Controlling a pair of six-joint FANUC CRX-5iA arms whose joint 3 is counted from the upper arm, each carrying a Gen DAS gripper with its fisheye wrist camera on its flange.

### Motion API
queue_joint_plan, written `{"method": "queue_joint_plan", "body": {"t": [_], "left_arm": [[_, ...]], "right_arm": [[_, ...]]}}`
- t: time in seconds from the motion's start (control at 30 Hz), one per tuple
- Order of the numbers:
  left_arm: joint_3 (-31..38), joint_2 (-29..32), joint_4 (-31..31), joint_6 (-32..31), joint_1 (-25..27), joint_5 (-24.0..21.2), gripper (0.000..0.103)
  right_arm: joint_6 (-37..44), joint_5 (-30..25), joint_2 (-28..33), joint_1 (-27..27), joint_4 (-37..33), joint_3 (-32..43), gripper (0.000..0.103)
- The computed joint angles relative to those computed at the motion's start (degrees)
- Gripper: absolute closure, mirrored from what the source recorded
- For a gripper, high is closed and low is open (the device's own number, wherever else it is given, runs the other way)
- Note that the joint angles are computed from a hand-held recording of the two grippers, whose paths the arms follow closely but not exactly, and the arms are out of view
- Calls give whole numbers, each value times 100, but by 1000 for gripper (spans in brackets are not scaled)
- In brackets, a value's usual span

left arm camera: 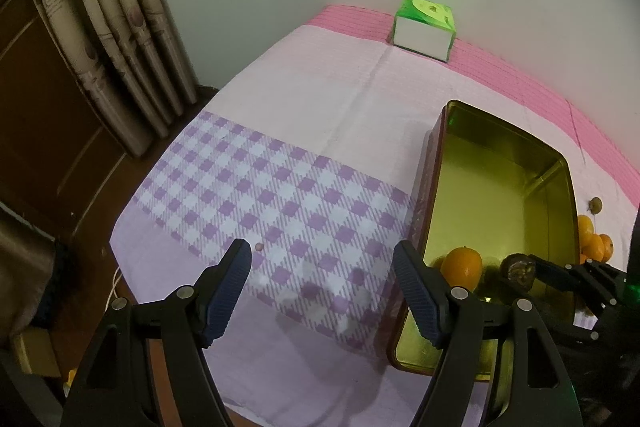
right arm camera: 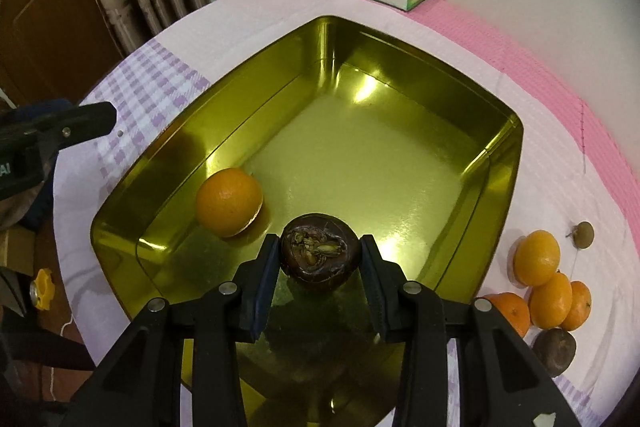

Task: Organize fruits
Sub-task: 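Carry the dark brown fruit with the right gripper into the tray and release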

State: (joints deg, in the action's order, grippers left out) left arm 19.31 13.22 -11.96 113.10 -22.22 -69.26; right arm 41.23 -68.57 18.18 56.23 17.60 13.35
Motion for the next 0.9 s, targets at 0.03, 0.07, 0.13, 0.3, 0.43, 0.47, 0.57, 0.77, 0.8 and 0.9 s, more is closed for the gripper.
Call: {"method": "queue_joint_plan", "body": {"t": [0.03, 0.07, 0.13, 0.3, 0.43, 0.47, 0.57, 0.77, 0.8, 0.9], "left_arm": [[6, 8, -6, 1, -5, -5, 29], [12, 12, -9, -1, -11, -6, 29], [18, 17, -3, -18, -17, -4, 29], [61, 57, -14, -20, -42, -44, 29], [64, 67, -10, -43, -46, -36, 29], [65, 70, -8, -47, -48, -35, 29], [65, 69, -8, -63, -54, -34, 29], [69, 72, -13, -82, -70, -37, 29], [65, 70, -8, -96, -71, -29, 29], [54, 65, 6, -154, -78, 13, 29]], "right_arm": [[9, -13, -2, 8, -1, -3, 66], [29, -31, 14, 9, -11, 16, 66], [53, -38, 57, 10, -35, 55, 66], [133, -64, 106, 15, -53, 100, 65], [172, -87, 141, 22, -73, 133, 65], [169, -89, 151, 25, -80, 142, 65], [171, -88, 161, 30, -86, 147, 65], [67, 3, 95, 52, -16, 73, 60], [38, 26, 76, 56, 7, 59, 58], [-90, 107, -29, 89, 145, -29, 57]]}}
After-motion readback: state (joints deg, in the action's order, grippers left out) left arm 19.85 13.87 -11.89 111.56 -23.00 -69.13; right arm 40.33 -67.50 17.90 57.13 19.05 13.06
